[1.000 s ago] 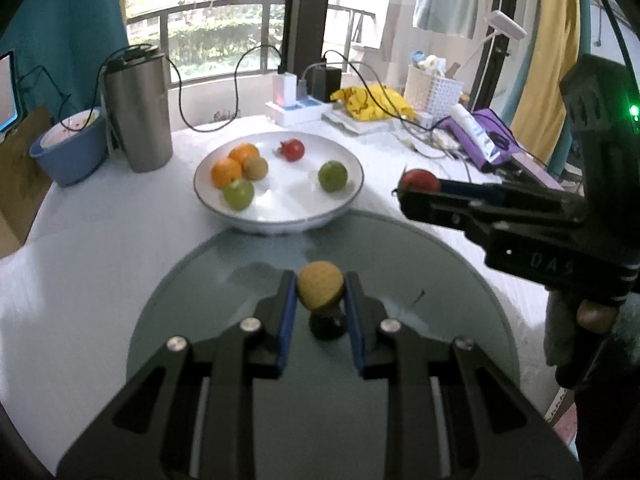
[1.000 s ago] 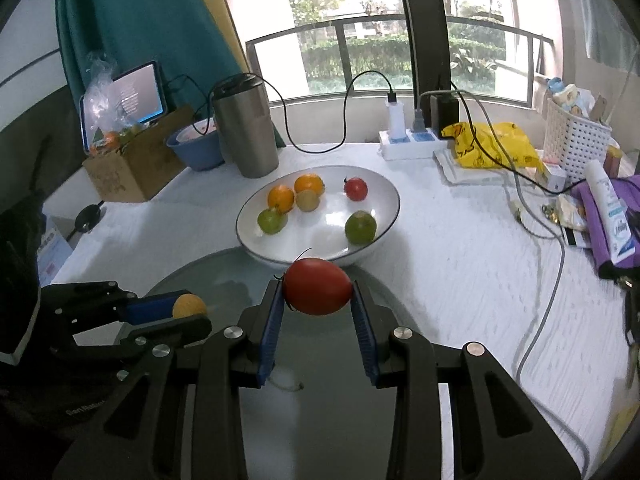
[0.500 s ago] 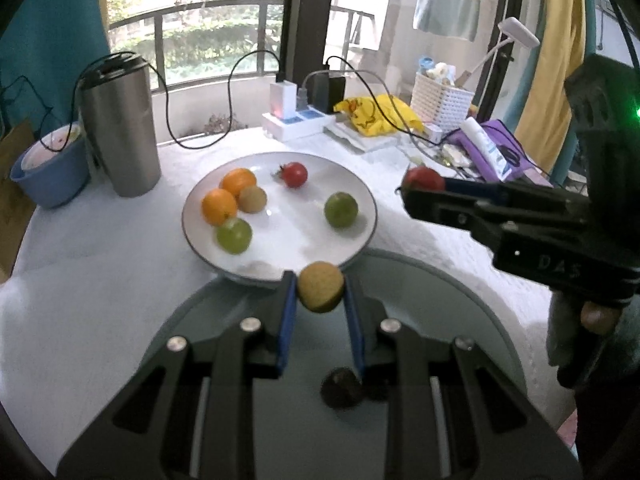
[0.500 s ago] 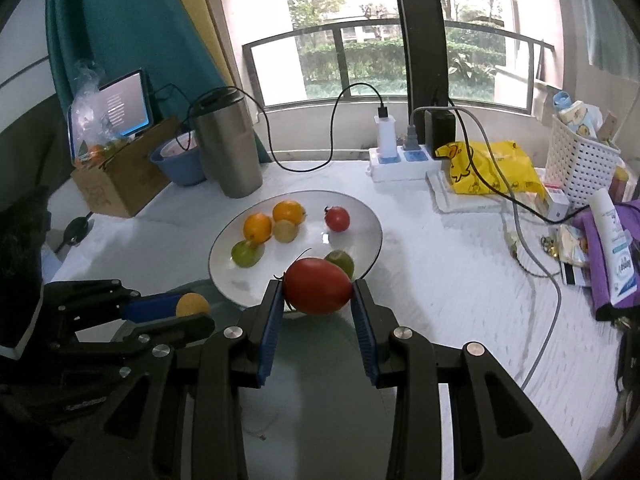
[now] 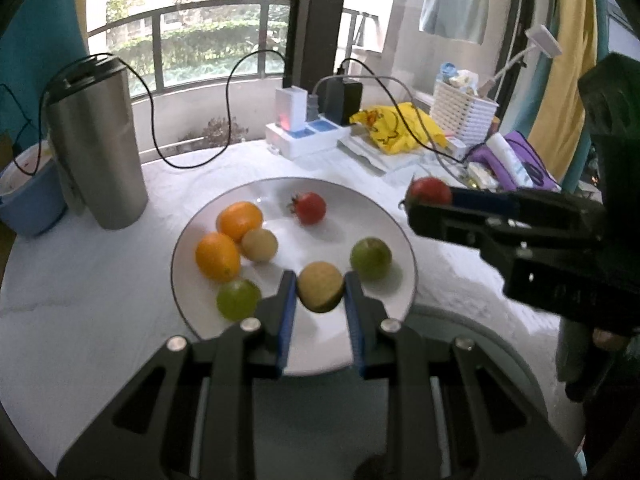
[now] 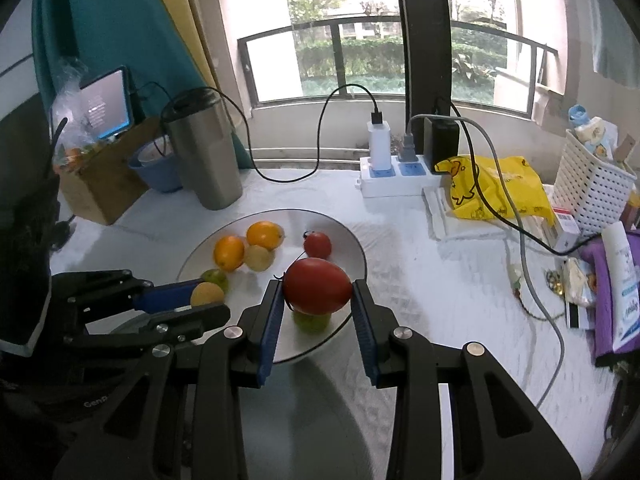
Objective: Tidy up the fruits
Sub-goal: 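Carry the red tomato and yellow fruit over the white plate, then lower the tomato and yellow fruit onto the plate and open both tools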
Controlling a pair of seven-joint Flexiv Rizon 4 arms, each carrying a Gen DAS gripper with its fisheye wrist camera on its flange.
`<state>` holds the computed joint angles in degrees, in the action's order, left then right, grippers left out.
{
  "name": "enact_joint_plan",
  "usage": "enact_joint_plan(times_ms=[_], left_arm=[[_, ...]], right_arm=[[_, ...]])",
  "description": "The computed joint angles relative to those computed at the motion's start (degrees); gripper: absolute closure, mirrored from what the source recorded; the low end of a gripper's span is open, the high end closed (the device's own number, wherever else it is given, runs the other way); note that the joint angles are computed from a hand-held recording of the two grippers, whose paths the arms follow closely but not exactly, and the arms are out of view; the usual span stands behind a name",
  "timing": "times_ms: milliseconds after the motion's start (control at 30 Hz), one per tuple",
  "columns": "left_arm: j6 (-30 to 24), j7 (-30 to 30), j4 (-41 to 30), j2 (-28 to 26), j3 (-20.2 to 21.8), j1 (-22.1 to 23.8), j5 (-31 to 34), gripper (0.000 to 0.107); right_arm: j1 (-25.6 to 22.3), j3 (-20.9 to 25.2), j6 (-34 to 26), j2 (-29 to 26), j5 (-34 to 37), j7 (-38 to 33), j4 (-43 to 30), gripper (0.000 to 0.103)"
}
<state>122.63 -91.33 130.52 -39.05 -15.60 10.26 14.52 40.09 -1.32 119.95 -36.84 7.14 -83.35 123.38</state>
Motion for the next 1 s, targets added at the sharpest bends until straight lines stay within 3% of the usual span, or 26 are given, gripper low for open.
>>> enact_joint_plan(times_ms=[500, 1000], left_arm=[[-6.0, 1.8, -5.2, -4.0, -3.0, 2.9, -2.1, 0.082], [-5.4, 0.8, -4.0, -3.2, -4.1, 3.9, -3.1, 0.077]], right_arm=[[-1.7, -1.3, -3.8, -6.0, -3.4, 2.9, -8.5, 0.066], [2.2, -5.5, -5.0, -7.6, -2.3, 4.0, -9.6, 0.063]])
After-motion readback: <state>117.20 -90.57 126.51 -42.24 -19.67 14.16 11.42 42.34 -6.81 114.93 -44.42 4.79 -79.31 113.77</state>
